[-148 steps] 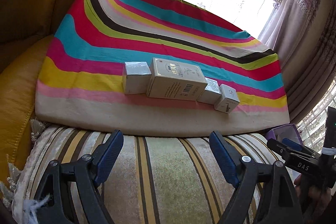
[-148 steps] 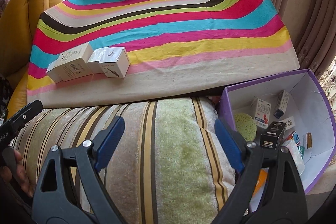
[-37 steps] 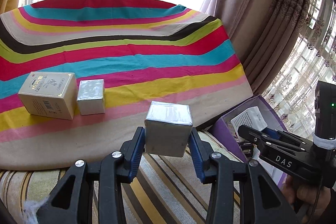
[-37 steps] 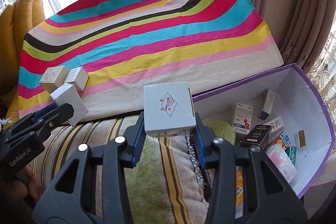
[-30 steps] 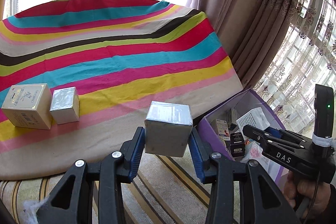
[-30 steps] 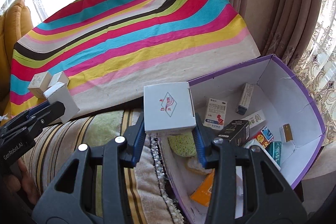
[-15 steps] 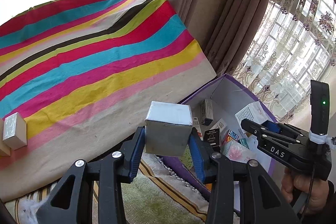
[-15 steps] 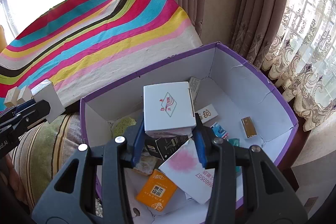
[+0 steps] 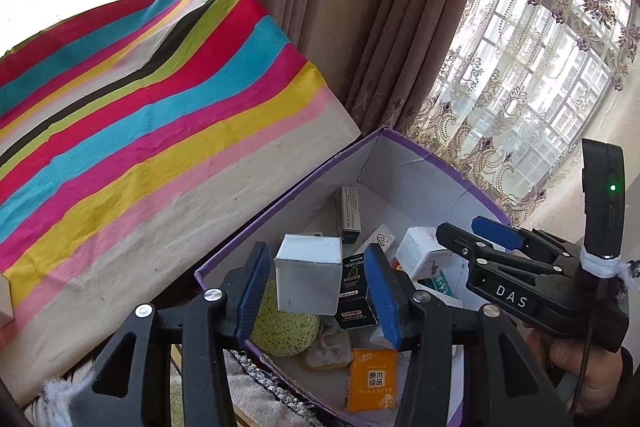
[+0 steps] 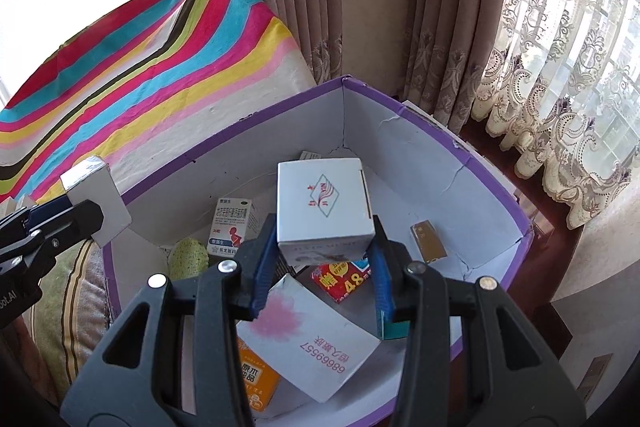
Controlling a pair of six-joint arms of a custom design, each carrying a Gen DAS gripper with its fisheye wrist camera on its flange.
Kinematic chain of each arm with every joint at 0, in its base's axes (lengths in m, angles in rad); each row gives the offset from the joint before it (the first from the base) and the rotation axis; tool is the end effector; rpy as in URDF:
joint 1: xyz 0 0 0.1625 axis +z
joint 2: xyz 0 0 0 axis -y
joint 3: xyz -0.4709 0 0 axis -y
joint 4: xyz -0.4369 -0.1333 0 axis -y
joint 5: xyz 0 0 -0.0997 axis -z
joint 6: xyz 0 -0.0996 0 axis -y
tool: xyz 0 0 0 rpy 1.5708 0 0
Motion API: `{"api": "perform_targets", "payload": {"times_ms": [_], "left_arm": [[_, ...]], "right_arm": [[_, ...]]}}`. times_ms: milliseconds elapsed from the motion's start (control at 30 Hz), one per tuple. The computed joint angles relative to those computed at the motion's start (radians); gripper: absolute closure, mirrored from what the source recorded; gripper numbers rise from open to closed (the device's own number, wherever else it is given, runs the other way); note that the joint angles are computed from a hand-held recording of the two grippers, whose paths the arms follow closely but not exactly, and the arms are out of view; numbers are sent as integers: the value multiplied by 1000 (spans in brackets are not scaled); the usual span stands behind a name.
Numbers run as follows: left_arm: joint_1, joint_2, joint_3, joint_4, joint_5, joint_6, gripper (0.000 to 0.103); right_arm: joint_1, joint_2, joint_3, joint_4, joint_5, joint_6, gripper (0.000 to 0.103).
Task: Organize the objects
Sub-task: 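Open both grippers to drop the white box and silver cube inside, then move both grippers back toward the beige box and last silver cube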
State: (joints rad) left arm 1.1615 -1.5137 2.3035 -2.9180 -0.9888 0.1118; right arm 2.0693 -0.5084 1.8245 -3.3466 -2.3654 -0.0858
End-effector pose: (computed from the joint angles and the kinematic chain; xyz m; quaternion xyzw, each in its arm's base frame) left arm -0.0118 -0.4997 0.3045 0.1610 0.9102 -0.3015 0.2337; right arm 0.3615 -0.5339 -0.0494 0.1742 -0.8852 0.2828 0.3257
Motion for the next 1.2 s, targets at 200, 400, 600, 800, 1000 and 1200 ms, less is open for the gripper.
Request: {"api": "perform_targets", "payload": {"times_ms": [200,400,600,800,1000,1200], "left_arm": [[2,-11,9,-17,3,-25,38],[7,-22,15,-27,2,-42,38],[6,-36,25,-37,12,-36,38],[24,-87,45,-41,5,-56,36],[59,-162,67,-59,20,-107,24],[89,-238,87,-64,44,-132,22]], "right_arm": [[-5,-5,7,-13,16,1,36],[-4,-6,7,-5,28,1,35],[5,-7,8,-6,46,-3,34],[27,12,-11,22,47,-23,34],[46,20,-12,49,104,4,32],[79,41,-31,70,125,-7,30]]}}
